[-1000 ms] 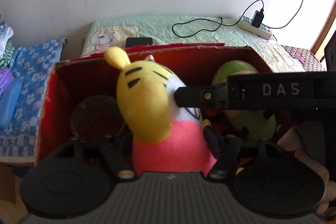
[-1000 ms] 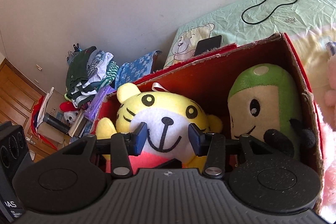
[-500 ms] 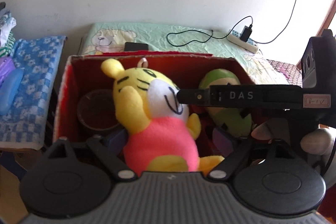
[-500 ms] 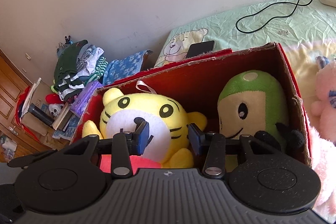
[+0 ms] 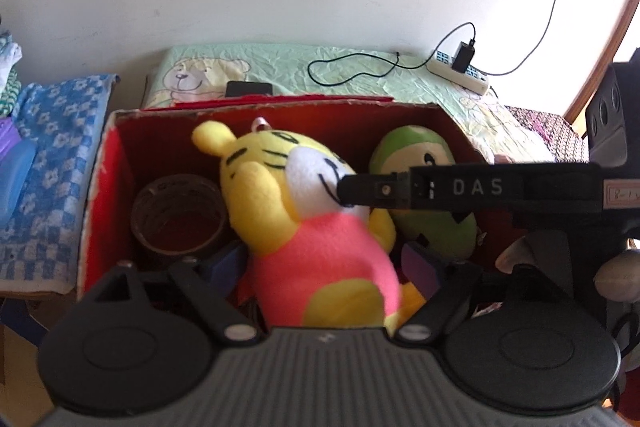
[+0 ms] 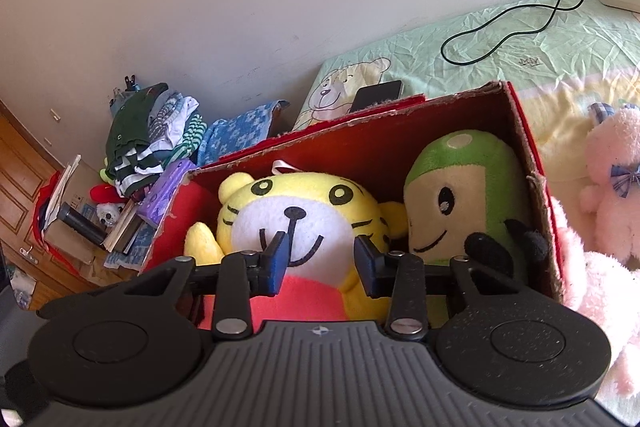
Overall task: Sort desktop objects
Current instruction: 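Lower the tiger beside the green plush and open the right gripper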
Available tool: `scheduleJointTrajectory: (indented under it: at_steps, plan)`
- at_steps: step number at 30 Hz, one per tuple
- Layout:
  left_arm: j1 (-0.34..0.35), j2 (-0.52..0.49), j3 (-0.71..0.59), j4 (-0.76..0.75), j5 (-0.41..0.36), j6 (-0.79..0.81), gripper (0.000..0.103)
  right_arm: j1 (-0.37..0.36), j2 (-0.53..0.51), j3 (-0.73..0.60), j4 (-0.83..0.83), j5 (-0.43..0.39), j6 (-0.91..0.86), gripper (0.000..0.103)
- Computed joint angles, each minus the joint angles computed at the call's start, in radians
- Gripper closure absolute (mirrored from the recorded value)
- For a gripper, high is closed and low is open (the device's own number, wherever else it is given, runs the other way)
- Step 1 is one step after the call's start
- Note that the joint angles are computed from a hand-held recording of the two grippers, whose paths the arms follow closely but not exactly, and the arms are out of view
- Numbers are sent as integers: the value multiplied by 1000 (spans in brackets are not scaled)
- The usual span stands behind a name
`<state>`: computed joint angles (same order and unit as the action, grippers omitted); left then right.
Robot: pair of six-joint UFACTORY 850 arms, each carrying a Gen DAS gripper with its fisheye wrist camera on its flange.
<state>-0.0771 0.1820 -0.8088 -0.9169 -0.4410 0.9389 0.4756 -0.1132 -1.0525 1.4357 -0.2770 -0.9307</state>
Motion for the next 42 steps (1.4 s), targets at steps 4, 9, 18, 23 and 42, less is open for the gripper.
scheduleJointTrajectory:
  at_steps: [4,9,18,23,42]
  plan:
    - [4,-8,-6,28,-7,-41,25,10,-17,-15,-77,5,74,65]
    - [-13,-11,-2,71,21,-80,25,16,-28,-29,-130,14,114,66]
    - [-42,-27,-33,149,30,-163,27,16,-21,-23,-205,33,198,67]
    - [-71,-40,-38,179,52,-183,26,16,-15,-20,-268,51,268,71]
    - [-93,-26,-56,428,51,-415,21,28,-20,-33,-420,58,409,71]
